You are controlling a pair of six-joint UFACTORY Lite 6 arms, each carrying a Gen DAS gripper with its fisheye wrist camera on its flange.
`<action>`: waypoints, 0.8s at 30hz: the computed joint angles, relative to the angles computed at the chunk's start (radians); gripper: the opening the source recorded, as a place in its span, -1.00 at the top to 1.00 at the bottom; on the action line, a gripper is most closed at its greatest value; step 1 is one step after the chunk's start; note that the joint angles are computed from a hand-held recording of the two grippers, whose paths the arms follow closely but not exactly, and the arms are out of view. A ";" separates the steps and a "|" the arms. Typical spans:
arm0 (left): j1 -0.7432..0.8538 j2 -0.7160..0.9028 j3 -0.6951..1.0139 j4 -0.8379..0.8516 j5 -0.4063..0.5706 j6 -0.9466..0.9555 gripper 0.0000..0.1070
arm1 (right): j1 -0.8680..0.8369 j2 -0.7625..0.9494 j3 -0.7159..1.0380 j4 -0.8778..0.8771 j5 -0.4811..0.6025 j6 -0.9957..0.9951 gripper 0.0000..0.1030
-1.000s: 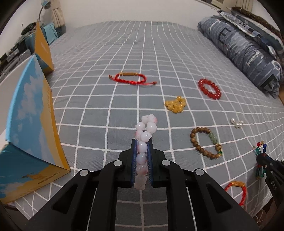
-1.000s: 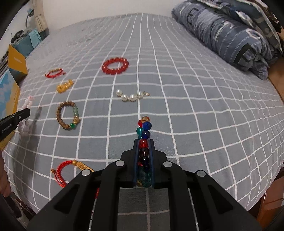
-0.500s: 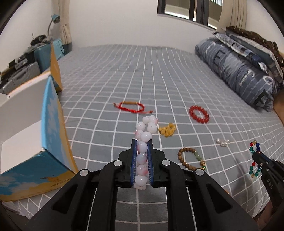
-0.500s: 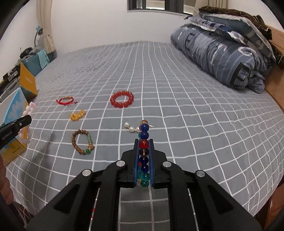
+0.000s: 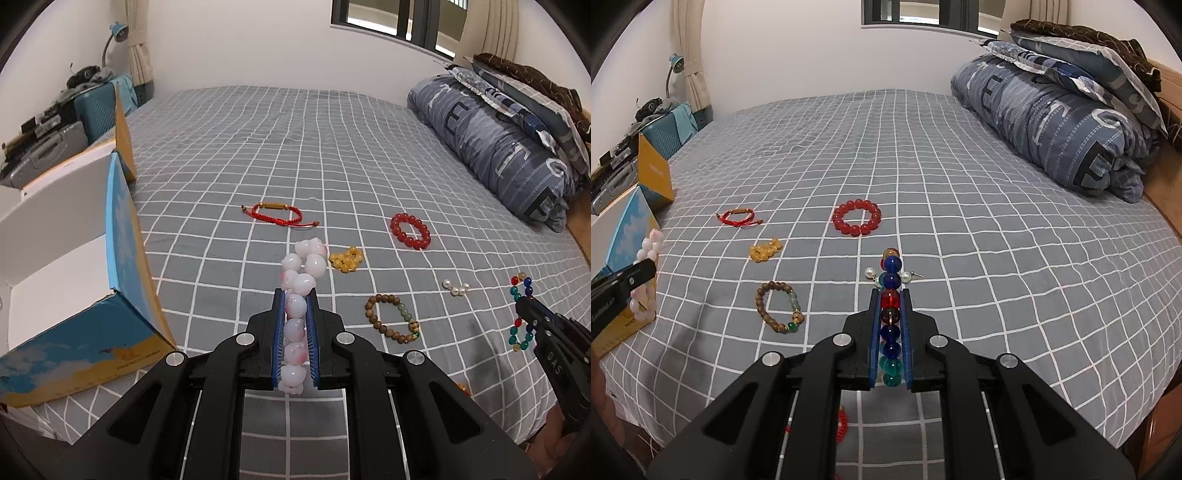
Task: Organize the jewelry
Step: 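Carry both held bracelets over the open white box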
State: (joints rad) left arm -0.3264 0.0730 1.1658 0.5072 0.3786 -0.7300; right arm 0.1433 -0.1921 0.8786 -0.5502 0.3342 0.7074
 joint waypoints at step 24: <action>0.273 -0.095 0.162 -0.244 0.171 0.382 0.80 | 0.293 0.431 0.700 0.105 0.275 -0.074 0.83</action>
State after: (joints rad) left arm -0.0538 -0.0219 1.3273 0.2634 0.5494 -0.3480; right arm 0.4364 0.2387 1.5787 -0.4451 0.6091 0.6331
